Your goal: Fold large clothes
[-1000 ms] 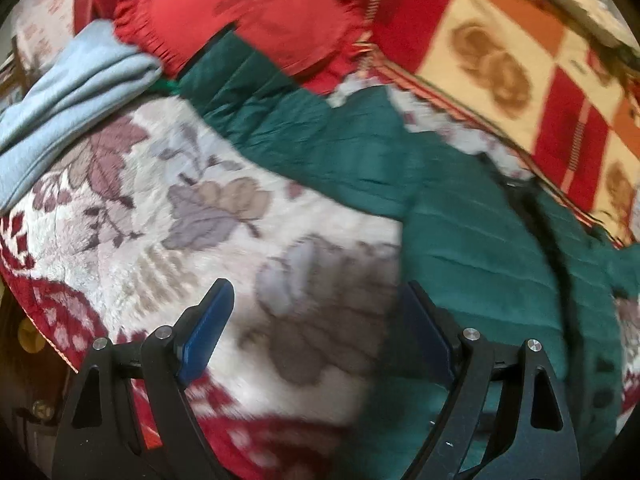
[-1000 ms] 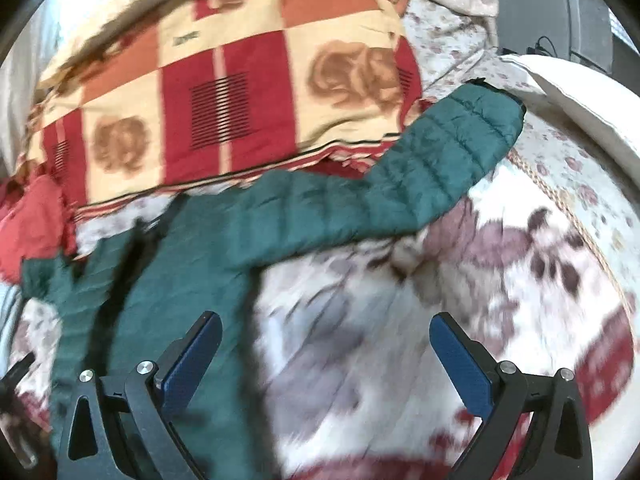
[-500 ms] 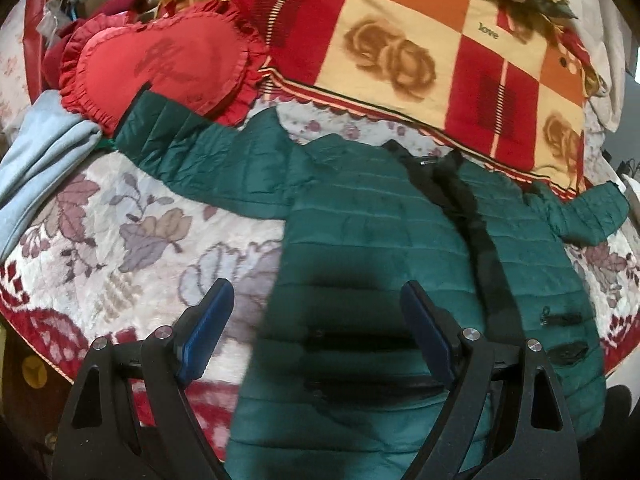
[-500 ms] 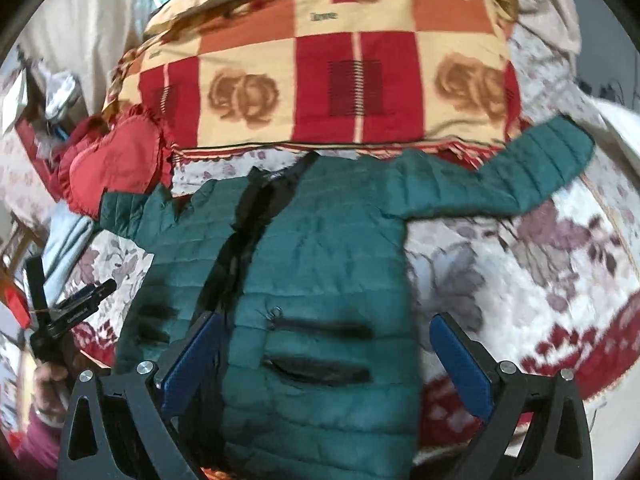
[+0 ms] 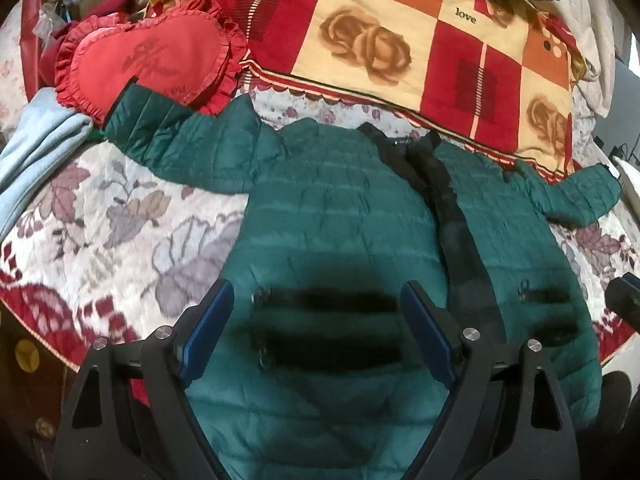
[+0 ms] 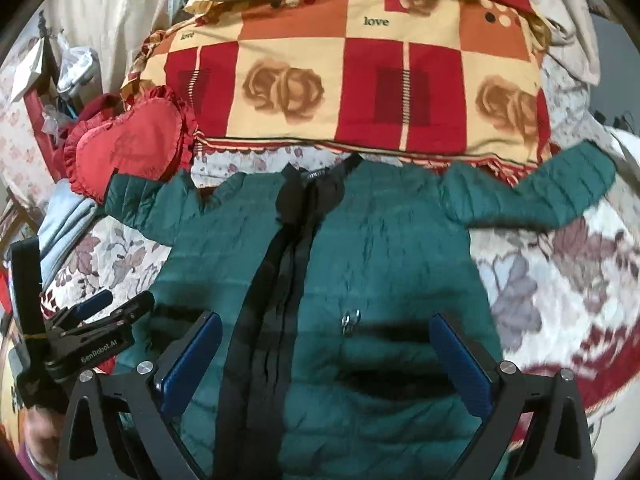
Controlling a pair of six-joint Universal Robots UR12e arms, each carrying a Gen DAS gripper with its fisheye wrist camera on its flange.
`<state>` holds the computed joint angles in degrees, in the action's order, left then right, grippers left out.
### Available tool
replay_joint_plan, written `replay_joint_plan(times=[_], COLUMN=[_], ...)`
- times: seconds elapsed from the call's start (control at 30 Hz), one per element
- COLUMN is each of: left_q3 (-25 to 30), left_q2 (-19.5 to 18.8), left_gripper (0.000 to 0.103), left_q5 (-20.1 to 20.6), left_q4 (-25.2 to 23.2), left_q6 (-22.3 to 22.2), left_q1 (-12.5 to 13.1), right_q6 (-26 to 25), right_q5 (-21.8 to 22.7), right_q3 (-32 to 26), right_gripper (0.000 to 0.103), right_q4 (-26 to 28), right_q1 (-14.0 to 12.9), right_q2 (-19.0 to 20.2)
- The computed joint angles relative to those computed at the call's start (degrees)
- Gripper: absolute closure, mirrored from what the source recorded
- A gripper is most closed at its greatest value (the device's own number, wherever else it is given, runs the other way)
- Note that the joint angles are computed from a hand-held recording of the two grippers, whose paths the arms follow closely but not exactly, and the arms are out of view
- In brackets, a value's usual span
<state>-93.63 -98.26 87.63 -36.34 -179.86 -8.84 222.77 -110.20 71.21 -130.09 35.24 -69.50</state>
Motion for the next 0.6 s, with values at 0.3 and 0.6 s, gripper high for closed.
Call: replay_joint_plan(times=[0.3,0.6], left_q3=[-4.9,-6.4], left_q2=[3.3,4.7], left_gripper=[0.017,0.017], left_q5=[0.0,-0.6], left_q4=[1.8,3.0], left_q6=[-1.3,-0.9], left_q1=[-1.3,-1.7], right_q6=[6.2,4.1], right_q5=[-3.2,-10.0], right_q3=[3.3,2.3], right_gripper=[0.0,0.0], right_q4=[-0.1,1.0], right_q1=[2.6,4.7], right_q2=[-0.9,-0.8])
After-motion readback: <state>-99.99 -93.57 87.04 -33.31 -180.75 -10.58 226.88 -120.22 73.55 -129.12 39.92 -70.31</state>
